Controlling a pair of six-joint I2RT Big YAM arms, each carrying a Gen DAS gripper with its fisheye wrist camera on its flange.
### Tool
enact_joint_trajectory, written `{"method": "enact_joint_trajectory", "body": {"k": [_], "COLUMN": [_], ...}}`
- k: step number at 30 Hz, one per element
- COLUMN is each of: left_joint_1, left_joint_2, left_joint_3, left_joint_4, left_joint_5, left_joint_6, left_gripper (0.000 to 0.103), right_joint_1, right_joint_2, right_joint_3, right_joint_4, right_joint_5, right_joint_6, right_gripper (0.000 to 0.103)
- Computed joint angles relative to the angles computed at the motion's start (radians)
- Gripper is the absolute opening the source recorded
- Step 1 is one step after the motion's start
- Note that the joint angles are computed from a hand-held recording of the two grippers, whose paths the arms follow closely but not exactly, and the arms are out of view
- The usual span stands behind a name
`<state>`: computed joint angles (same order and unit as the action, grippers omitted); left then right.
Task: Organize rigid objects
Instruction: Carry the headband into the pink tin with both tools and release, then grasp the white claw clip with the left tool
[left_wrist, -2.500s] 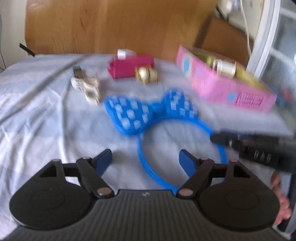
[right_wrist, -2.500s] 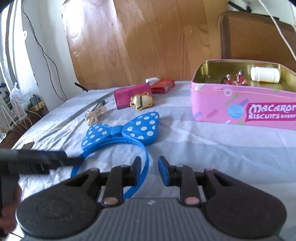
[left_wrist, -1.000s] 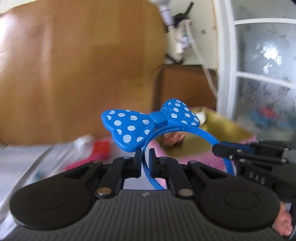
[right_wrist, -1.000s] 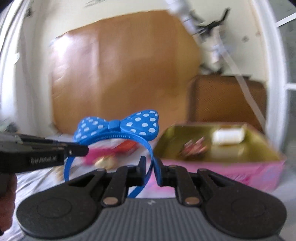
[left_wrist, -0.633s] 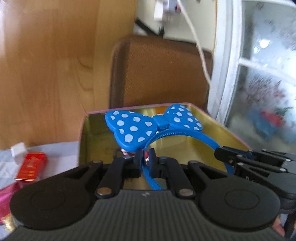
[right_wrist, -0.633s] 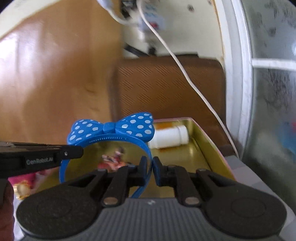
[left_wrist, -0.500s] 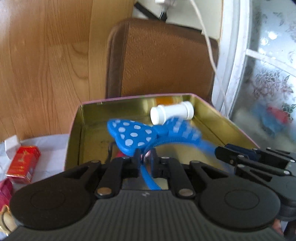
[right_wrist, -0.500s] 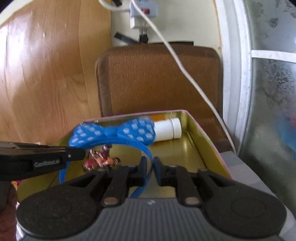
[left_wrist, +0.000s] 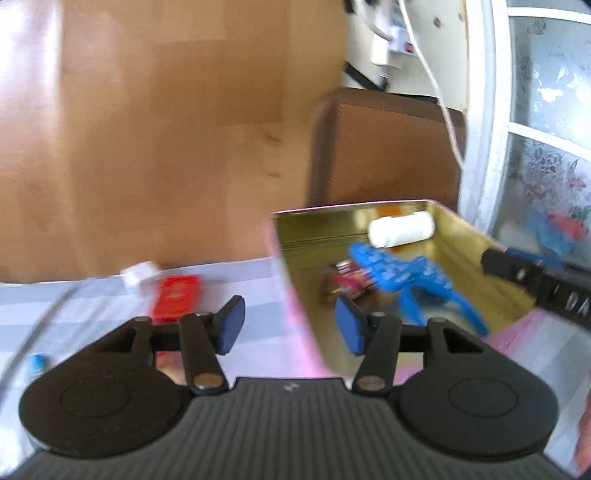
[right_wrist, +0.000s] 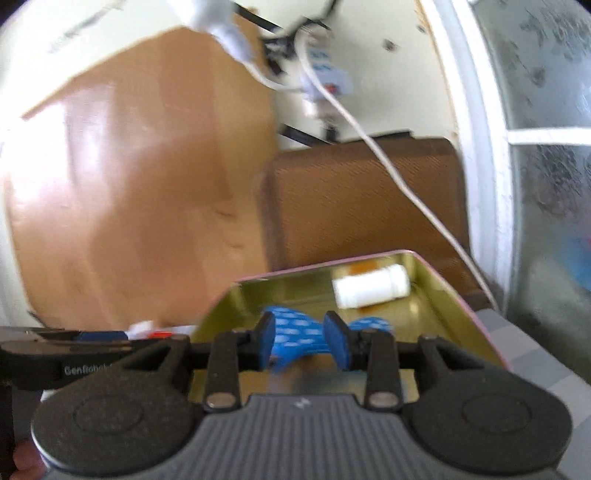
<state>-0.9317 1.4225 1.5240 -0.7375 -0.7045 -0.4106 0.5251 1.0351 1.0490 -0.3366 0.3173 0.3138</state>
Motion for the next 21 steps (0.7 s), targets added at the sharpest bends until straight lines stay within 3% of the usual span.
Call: {"method": "enact_joint_trajectory", "body": {"k": [6, 11, 13, 16, 21], "left_joint_1": [-0.022, -0.026, -0.011, 0.002, 0.014], "left_joint_2": [-0.288, -0.482, -0.525, -0.555, -0.585], "left_joint_3": [-0.31, -0.483, -0.525, -0.559, -0.605], "left_joint_4": [0.0, -0.189, -0.244, -0.293, -0.277], "left_joint_5": [-0.083, -0.154, -0.159, -0.206, -0.191], "left_joint_6": [-0.1, -0.39, -0.472, -0.538, -0.6], "left_gripper": [0.061, 0.061, 0.061, 0.061, 0.061], "right_joint_1": [0.179, 0.3, 0.34, 0.38, 0.418], "right_joint_2": [-0.007, 0.089, 0.156, 0.255, 0.378], "right_joint_3": [0.002, 0.062, 0.108, 0.185, 0.296], "right_joint_4": [-0.008, -0.044, -0.067, -0.098, -0.126], "right_joint_5": [0.044, -0.012, -0.032, -0.082, -0.158], "right_joint_6": [0.024, 0.033, 0.024, 0.025, 0.024], "right_gripper": [0.032, 0.032, 0.032, 0.032, 0.039]}}
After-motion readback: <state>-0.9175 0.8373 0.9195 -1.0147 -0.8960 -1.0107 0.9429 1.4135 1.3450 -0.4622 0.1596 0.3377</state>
